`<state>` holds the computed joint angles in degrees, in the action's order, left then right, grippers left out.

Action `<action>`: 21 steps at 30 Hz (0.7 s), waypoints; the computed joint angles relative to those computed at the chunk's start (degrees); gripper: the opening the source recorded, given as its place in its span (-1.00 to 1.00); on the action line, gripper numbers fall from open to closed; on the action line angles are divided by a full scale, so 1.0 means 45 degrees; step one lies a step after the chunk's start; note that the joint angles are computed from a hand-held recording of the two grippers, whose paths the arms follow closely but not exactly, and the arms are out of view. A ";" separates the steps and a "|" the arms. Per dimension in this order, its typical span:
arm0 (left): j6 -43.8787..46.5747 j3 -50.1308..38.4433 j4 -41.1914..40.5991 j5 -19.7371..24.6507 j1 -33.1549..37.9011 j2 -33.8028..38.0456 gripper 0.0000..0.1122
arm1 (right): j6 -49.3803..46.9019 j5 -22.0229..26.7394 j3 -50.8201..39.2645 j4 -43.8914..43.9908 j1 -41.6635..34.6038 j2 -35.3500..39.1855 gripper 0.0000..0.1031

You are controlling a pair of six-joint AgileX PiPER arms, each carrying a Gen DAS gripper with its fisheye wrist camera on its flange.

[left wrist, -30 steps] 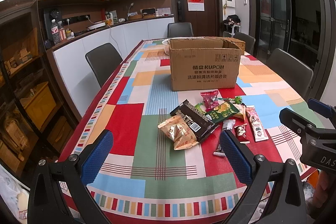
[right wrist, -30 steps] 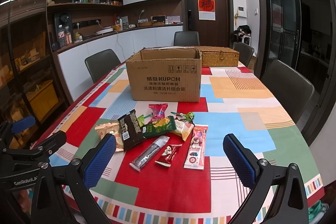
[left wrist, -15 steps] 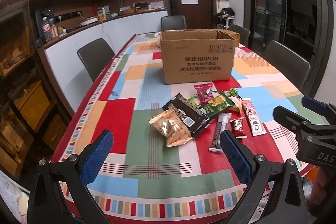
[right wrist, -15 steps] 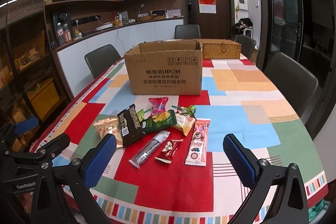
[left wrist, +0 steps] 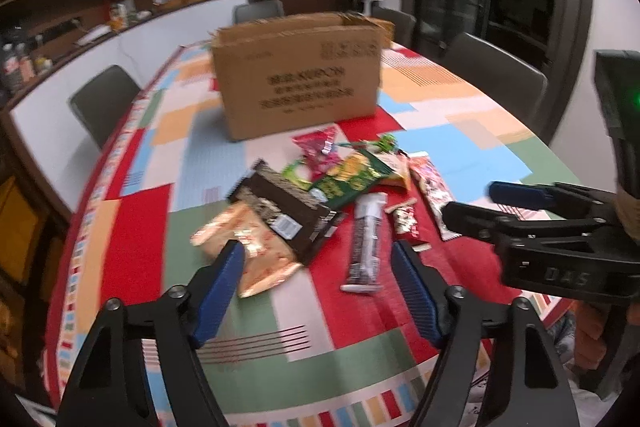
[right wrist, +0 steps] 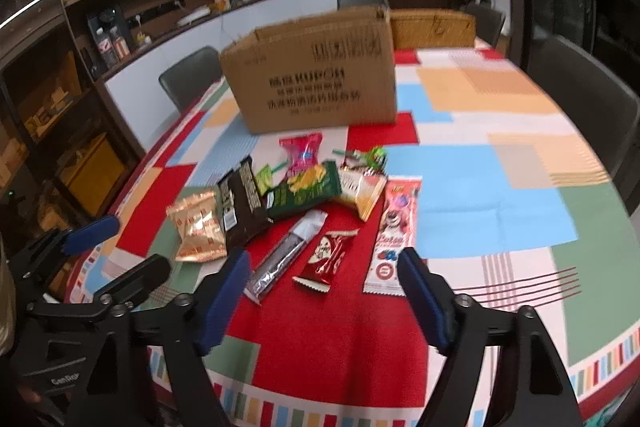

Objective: Organize snacks
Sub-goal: 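Close the left tool on the white-wrapped dark bar while the right tool reaches the red candy packet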

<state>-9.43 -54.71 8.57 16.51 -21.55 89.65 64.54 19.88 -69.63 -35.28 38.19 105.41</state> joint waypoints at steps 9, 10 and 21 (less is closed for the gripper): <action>0.6067 -0.1705 -0.5644 0.0999 0.0542 0.2036 -0.19 | -0.7000 0.0320 -0.1709 0.6689 -0.1074 0.1691 0.00; 0.6361 -0.1872 -0.5865 0.1097 0.0547 0.2224 -0.23 | -0.7155 0.0468 -0.1964 0.6768 -0.1139 0.1909 -0.03; 0.9230 -0.3546 -0.8329 0.2561 0.0922 0.3981 -0.49 | -0.8603 0.1021 -0.3102 0.7935 -0.1482 0.3021 -0.26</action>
<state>32.11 -70.67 -28.91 28.04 -17.40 107.56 25.83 24.47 -83.59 0.43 31.52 119.00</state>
